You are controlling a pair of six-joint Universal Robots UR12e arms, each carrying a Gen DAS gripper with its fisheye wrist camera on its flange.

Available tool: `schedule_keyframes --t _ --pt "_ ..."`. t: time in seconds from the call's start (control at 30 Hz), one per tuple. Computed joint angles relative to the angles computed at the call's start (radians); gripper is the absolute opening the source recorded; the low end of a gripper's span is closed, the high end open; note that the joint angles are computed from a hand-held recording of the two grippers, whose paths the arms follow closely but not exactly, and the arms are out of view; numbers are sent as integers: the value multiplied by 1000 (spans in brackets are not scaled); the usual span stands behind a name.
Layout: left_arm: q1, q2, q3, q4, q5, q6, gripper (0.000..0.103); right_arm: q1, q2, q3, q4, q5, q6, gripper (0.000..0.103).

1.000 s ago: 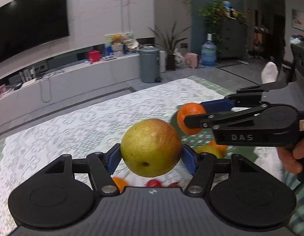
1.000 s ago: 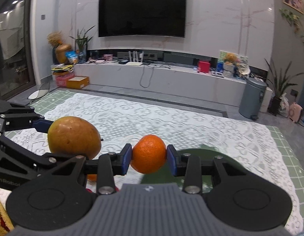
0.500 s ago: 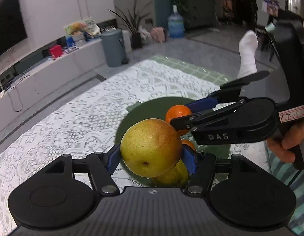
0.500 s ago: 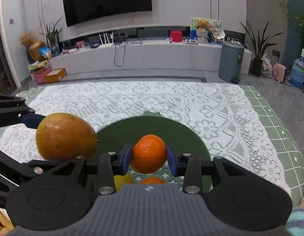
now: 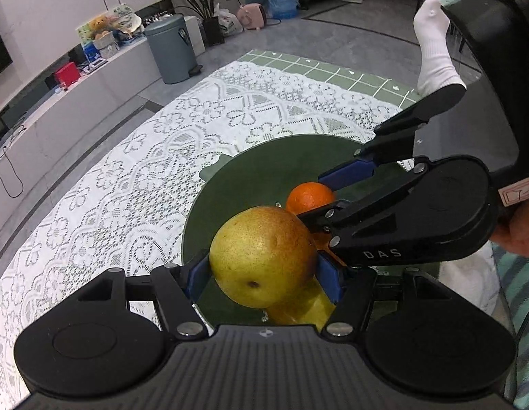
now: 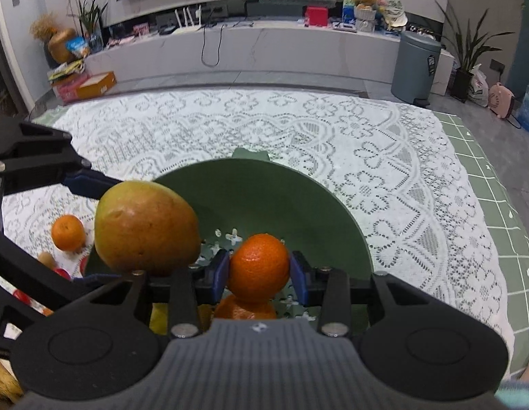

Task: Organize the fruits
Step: 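Carry the orange and pear over the green colander with both tools, then open both tools to drop the fruits into the colander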

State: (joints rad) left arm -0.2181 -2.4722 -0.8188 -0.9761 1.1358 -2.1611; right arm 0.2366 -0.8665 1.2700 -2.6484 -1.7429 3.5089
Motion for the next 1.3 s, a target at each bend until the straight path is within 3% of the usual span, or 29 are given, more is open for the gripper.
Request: schedule_keyframes --t 0.23,0.5,0.93,1.07,1.3 --pt "-7 -44 74 -60 18 3 75 -19 15 -17 28 46 -12 36" --pt "-12 -63 108 -99 48 40 75 -7 31 -48 65 11 -54 36" --pt "-10 -83 152 -147 48 -16 78 -5 34 -47 50 -3 -13 37" --pt "-11 -81 156 -159 57 -30 79 -1 32 -45 42 -30 -7 48" --pt "-12 -77 158 -171 70 -43 80 -3 19 -19 2 -41 35 55"
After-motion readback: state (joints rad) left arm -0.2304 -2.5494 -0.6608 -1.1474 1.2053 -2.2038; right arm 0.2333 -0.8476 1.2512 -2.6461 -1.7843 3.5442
